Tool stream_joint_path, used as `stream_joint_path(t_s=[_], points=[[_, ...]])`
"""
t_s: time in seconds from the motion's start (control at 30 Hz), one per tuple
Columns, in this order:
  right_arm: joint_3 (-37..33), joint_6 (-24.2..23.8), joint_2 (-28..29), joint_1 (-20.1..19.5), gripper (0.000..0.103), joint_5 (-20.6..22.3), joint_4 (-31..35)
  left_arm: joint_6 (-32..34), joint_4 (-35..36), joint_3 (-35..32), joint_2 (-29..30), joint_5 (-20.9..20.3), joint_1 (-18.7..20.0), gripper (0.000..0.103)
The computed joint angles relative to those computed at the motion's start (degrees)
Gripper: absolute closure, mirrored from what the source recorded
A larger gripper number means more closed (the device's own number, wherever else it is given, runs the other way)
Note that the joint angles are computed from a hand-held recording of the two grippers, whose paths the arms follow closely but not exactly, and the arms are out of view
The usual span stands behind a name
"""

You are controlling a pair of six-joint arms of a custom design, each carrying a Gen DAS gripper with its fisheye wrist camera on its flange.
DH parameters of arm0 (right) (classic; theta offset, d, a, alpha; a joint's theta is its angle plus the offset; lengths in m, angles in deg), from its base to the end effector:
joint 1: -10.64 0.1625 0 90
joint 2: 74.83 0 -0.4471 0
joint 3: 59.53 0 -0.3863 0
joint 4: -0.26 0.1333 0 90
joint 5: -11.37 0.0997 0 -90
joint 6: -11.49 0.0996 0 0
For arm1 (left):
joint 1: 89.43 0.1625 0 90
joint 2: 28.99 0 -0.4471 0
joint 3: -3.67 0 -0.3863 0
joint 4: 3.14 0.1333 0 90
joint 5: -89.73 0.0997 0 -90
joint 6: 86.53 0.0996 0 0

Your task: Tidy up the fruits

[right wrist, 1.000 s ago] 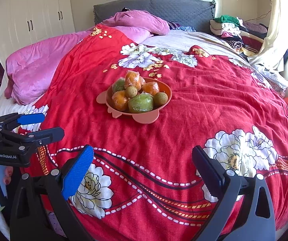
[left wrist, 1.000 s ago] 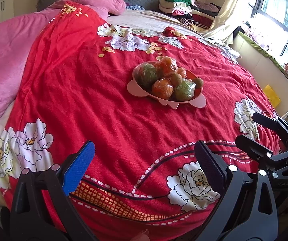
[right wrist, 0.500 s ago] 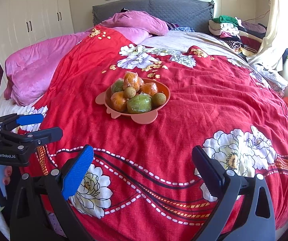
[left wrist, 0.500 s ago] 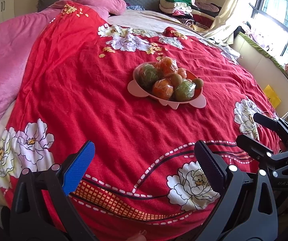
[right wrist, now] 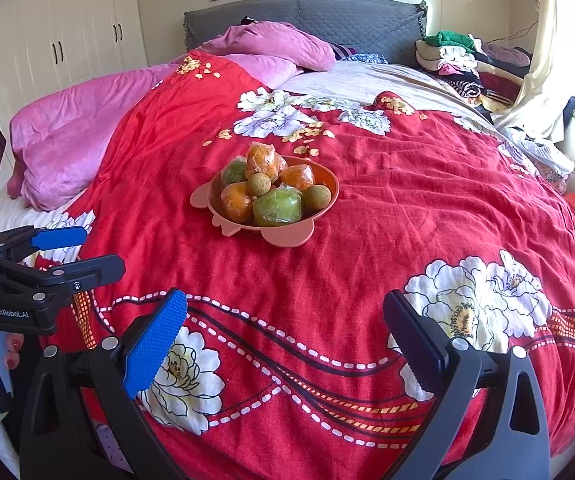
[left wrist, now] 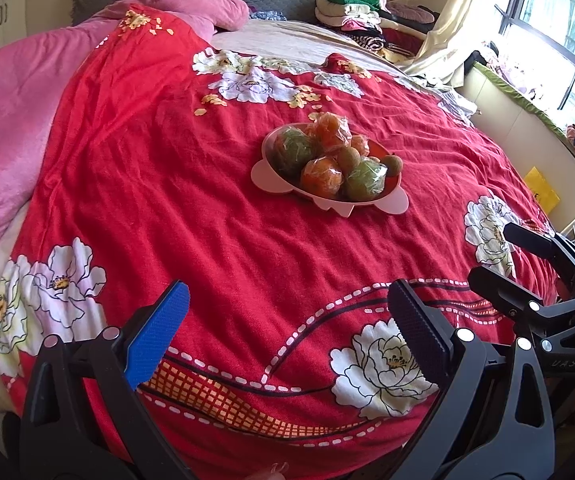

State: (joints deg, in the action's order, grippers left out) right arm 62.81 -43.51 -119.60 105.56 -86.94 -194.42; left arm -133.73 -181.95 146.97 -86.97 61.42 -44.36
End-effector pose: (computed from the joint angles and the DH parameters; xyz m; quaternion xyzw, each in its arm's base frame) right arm 0.1643 -0.5221 0.0578 0.4695 -0.8485 0.1820 0.1628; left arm -0.1055 -0.4187 0.1155 -0.0326 0.8577 -0.3872 0.3368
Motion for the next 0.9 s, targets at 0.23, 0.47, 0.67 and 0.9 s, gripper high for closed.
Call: stream_joint_path(t_s=[0.23,0.47,0.67,0.9], points=[[0.0,0.0,0.0,0.0,0.005,-0.1,-0.2,-0.4,0.8,0.0,-0.1,0.2,0.0,0.010],[0.2,0.0,0.0,0.0,0.005,-0.3,-0.5,-0.7,1.4,-0.1,-0.2,0.1,0.0,0.010],[0.4,0.0,0.1,0.1,0.005,-0.2,-1.1,-0.7,1.5,-0.2,-0.3,0.0,0.1,0.010],[0.5,0.0,0.1,0.1,0.005,-0.2,-1.4,-1.1,2.2,-0.1,-0.6,0.3,-0.2,0.010]])
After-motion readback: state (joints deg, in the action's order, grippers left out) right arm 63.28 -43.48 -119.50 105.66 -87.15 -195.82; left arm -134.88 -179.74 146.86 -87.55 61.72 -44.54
